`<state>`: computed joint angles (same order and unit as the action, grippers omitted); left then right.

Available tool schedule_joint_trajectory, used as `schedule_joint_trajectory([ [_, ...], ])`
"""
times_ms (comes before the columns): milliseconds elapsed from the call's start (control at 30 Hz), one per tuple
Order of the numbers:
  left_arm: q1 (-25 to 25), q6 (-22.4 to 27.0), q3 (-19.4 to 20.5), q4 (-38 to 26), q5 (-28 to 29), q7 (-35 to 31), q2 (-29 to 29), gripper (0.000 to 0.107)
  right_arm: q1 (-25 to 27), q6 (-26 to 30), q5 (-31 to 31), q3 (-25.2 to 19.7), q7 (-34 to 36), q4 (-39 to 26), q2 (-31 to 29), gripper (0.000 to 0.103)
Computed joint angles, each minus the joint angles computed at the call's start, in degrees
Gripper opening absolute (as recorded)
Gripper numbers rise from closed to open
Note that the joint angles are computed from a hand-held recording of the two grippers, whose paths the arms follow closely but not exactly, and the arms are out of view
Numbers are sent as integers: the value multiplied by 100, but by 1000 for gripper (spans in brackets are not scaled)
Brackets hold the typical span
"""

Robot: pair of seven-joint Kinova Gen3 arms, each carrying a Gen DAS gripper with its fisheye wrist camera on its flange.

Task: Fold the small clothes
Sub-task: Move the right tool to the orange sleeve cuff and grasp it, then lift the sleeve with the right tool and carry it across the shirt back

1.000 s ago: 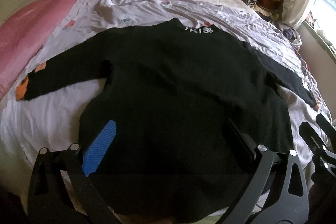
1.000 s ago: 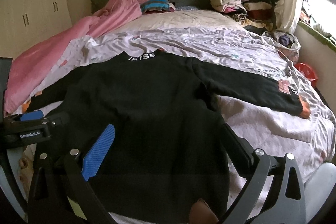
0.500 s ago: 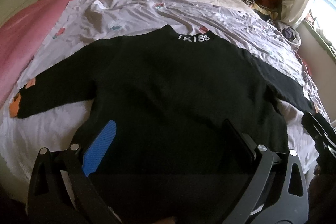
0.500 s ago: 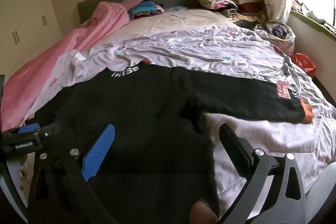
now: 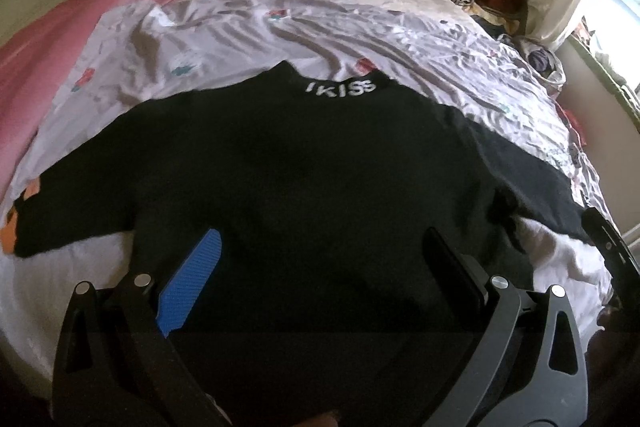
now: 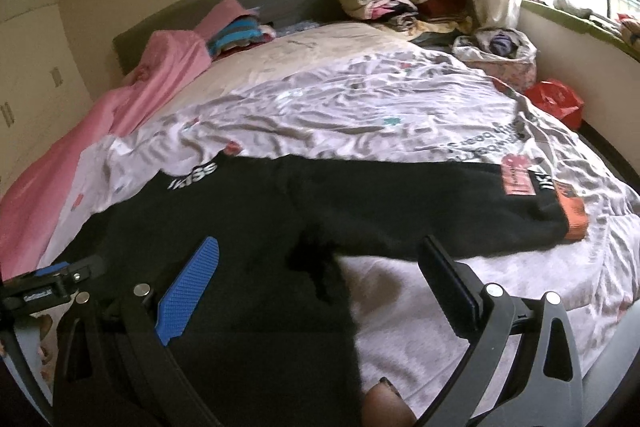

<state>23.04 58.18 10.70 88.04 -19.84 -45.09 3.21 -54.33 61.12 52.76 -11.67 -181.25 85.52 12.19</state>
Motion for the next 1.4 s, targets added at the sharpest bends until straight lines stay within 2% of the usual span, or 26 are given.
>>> schedule_joint_trajectory([
  [300, 37, -42, -120, -474, 285, -315, 513, 94, 374, 297, -148, 132, -390, 232, -118, 99],
  [633, 171, -325, -343, -385, 254, -161, 825, 94, 1144, 221, -588, 177, -1025, 952, -416, 99],
  [933, 254, -473, -447, -356, 103, -68, 1037, 94, 1917, -266, -1215, 243, -1174, 1523, -594, 99],
  [1000, 261, -450, -473, -390, 86, -66, 1095, 94, 2156, -660, -1411, 276, -1113, 1693, -650, 99],
  [1067, 266, -400, -503, -428, 80, -51, 1145, 94, 2261, -912, -1414, 336, -1271, 1839, -672, 92],
  [1133, 266, -400, -530, -436, 69, -33, 1168, 94, 2270, -912, -1215, 347, -1545, 1882, -643, 74],
  [1167, 268, -387, -541, -451, 63, -20, 1180, 94, 2294, -977, -1150, 359, -1671, 1927, -658, 70],
  [1233, 235, -363, -557, -469, 83, -47, 1178, 94, 2319, -1113, -946, 374, -2016, 2025, -711, 46],
  [1267, 224, -351, -564, -473, 80, -59, 1159, 94, 2331, -1138, -848, 365, -2124, 2040, -730, 41],
  [1333, 202, -338, -569, -480, 83, -69, 1104, 94, 2354, -1297, -562, 340, -2331, 2131, -812, 19],
  [1400, 123, -342, -551, -489, 164, -158, 1014, 94, 2362, -1363, -316, 274, -2438, 2166, -886, 15],
])
